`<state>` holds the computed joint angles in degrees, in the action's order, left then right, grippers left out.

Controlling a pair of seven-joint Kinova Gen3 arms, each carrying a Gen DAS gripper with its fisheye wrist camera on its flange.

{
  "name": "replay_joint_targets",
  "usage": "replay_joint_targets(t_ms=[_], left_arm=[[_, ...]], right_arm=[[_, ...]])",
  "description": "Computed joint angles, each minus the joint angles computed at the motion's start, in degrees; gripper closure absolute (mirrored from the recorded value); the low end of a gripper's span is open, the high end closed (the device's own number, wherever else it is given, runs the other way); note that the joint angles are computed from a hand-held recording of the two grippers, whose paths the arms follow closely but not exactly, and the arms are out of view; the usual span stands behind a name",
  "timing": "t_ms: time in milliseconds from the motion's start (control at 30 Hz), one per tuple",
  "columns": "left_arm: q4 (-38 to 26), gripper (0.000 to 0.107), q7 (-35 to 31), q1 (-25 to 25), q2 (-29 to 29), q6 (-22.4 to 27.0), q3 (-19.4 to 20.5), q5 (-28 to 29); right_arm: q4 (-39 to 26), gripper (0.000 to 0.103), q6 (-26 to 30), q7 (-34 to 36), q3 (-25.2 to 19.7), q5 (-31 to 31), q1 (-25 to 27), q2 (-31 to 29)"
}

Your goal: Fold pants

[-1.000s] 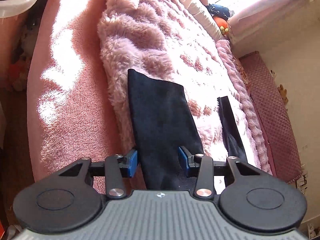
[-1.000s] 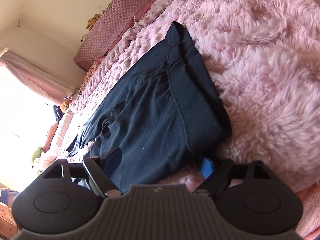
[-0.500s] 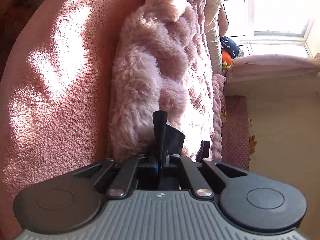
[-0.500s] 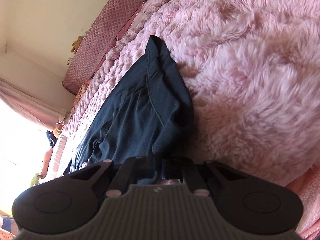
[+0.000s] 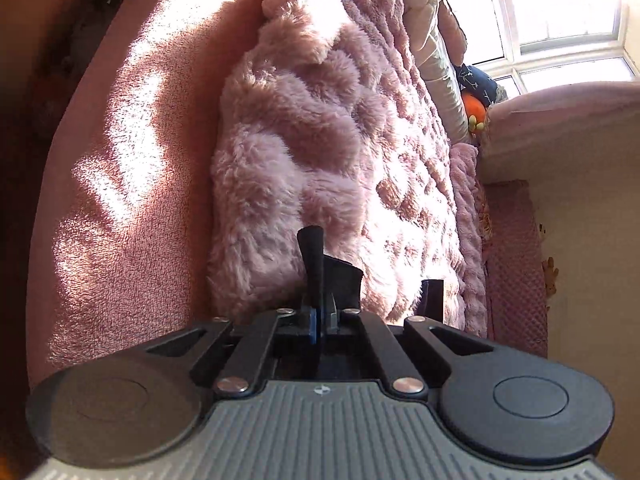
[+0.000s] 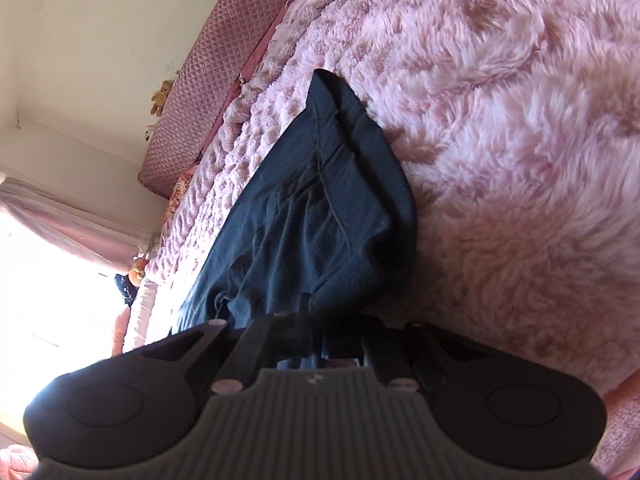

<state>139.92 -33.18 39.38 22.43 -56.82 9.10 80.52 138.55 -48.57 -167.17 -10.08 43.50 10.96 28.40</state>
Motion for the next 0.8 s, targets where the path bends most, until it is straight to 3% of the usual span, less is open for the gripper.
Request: replay_joint_targets(t_ms=[133, 267, 433, 567, 700, 800], left_arm=[[-1.91, 0.107, -7.95, 0.81, -4.47, 2.46, -4.18, -0.89], [-6.94, 0.107, -17.27, 2.19, -7.41, 5.28, -8.80, 1.87], [-15.09, 0.107, -28.92, -1.52, -7.96, 8.44, -9.47, 5.40], [-22.87, 0.107, -38.24, -5.37, -4.90, 10.66, -9.01, 5.75], [-31.54, 0.107, -47.56, -12.72, -0.25, 11.36, -2.50, 7.73], [-37.95, 0.107, -54.55, -12.93, 3.26, 12.82, -3.32, 11.57]], right_arm=[[-0.96, 0.103, -2.68, -1.91, -0.18, 1.93, 1.62, 0.22], [-4.38, 0.103, -4.82, -5.77, -0.02, 5.00, 2.53, 0.46], [-11.36, 0.103, -4.12, -9.77, 1.14, 8.24, 1.18, 0.67], [-18.21, 0.103, -1.95, -13.05, 1.86, 9.67, -0.43, 2.69], [-25.60, 0.103, 0.09, -15.56, 2.16, 8.91, -1.65, 6.72], [-30.88, 0.103, 1.06, -17.60, 1.97, 7.01, -1.95, 10.26]])
